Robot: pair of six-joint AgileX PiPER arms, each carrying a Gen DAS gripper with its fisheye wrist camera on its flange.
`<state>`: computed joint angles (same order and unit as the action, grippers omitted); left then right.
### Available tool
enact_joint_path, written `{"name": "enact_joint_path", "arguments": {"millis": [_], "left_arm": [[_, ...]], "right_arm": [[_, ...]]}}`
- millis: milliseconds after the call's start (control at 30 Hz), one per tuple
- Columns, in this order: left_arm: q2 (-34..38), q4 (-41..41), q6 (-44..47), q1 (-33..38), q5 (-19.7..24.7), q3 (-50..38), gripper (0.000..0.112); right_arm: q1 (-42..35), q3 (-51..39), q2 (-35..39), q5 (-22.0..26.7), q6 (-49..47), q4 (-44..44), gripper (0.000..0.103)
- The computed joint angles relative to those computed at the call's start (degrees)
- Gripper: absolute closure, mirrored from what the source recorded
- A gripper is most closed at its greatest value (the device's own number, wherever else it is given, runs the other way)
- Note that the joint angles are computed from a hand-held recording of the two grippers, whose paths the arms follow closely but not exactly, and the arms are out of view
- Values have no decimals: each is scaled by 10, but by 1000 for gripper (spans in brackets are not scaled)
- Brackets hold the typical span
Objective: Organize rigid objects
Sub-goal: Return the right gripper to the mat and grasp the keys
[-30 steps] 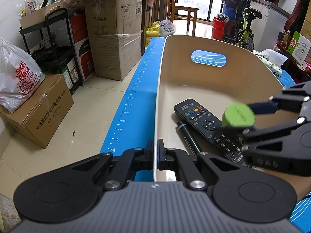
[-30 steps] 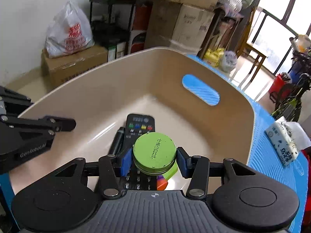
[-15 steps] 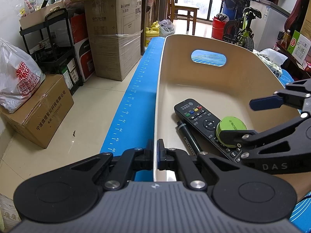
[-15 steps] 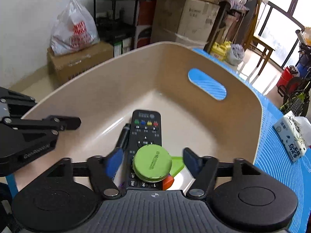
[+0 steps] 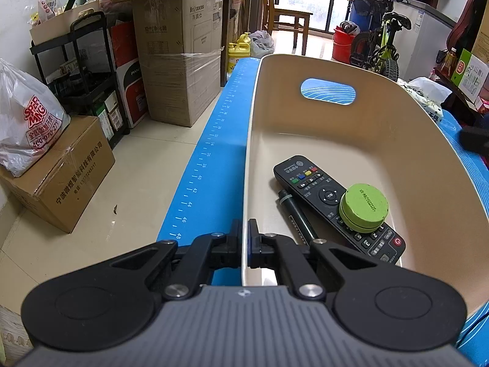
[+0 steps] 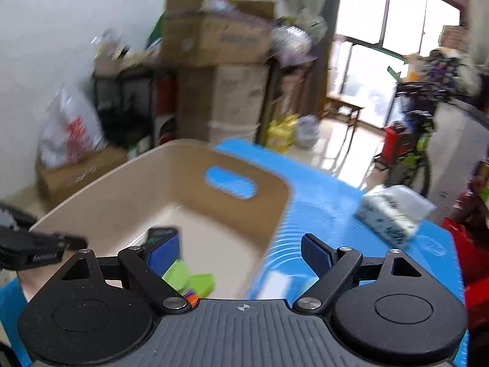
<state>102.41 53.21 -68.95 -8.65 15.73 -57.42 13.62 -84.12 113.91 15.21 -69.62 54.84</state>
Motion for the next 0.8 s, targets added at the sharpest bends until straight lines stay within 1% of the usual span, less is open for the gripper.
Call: {"name": "enact_joint_path", "arguments": {"millis": [33, 100, 233, 267, 333, 400, 433, 500, 600, 633, 733, 800], "left_arm": [[0, 1, -1, 0, 0, 0, 108], [0, 0, 0, 0, 0, 0, 108], [0, 1, -1, 0, 0, 0, 108], [0, 1, -1, 0, 0, 0, 108], [0, 1, -1, 0, 0, 0, 108], [0, 1, -1, 0, 0, 0, 108], [0, 1, -1, 0, 0, 0, 108], [0, 1, -1, 0, 0, 0, 108], [0, 1, -1, 0, 1, 0, 108], [0, -1, 1, 0, 1, 0, 108], [-3, -8, 14, 6, -1, 2, 108], [-2, -7, 12, 5, 0, 1, 108]], "right_arm": [[-10, 6, -6, -5, -23, 27, 14], [-28, 10, -11, -14, -37, 47, 13], [-63, 1, 1, -20, 16, 5, 12], [-72, -5, 9, -15, 26, -2, 12], [-87, -14, 26, -2, 27, 4, 12], [-95, -20, 45, -3, 36, -7, 12], [-97, -15, 50, -10, 11, 14, 12], [-100, -12, 67, -31, -67, 84, 12], [-104, -20, 91, -43, -131, 143, 12], [-107, -30, 103, -42, -126, 137, 12], [-113, -60, 136, -44, -68, 75, 12], [-116, -78, 156, -48, -63, 69, 12]]}}
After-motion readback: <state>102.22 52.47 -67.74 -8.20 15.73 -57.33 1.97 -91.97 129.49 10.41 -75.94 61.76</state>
